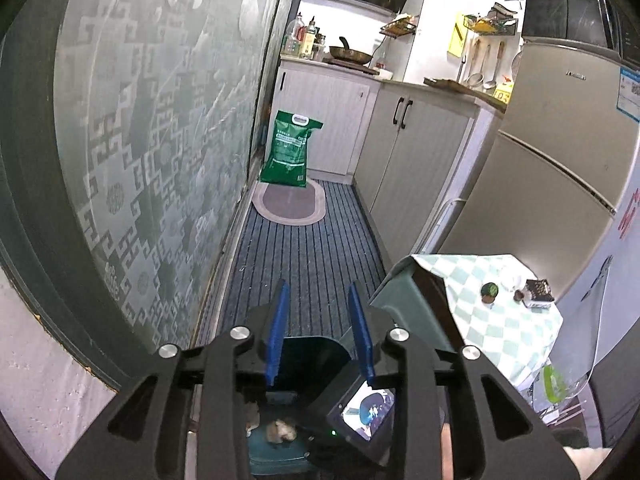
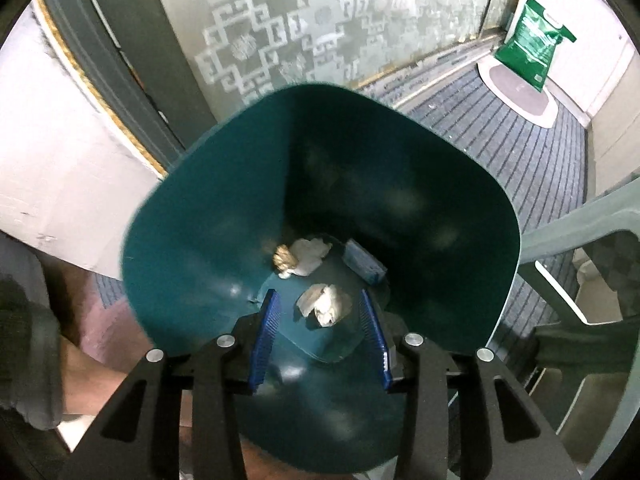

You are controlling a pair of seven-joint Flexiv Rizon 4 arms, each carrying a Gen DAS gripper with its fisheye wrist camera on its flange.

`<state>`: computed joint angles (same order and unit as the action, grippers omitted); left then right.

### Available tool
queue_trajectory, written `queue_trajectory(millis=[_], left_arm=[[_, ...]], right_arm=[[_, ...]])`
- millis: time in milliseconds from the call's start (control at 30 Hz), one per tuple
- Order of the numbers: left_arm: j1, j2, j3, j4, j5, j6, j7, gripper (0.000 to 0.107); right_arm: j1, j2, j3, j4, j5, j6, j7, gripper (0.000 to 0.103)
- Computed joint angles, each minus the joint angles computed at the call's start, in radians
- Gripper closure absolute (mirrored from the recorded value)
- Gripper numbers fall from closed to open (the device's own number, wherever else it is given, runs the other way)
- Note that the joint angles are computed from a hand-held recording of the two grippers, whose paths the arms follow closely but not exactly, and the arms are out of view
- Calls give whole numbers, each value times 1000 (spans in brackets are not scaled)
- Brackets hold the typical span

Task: Collect trash
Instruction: 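Move both tools back from the bin to the table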

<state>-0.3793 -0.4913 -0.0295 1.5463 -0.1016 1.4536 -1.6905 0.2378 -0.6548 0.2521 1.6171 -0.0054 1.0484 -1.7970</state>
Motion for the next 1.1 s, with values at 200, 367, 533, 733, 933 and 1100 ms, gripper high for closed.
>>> queue_trajectory(millis=[200, 367, 533, 733, 933, 1100], left_arm=[[-19, -2, 10, -23, 8, 11, -22, 63], [-35, -6, 16, -49, 17, 26, -34, 57], [-56, -22, 24, -84, 21, 44, -50, 55], [-92, -57, 42, -147, 30, 37, -69, 50], [-125, -111, 45, -226, 43, -1, -73, 49], [-152, -180, 41, -323, 54, -72, -72, 48]], right_arm=[[-54, 69, 75, 18, 88, 42, -81, 61], [-84, 152, 108, 55, 172, 104, -155, 61], [-120, 229, 123, 80, 257, 145, -228, 65], [-149, 287, 100, 99, 333, 178, -283, 68], [-191, 327, 51, 106, 385, 206, -295, 69], [-244, 349, 20, 119, 420, 235, -294, 69]])
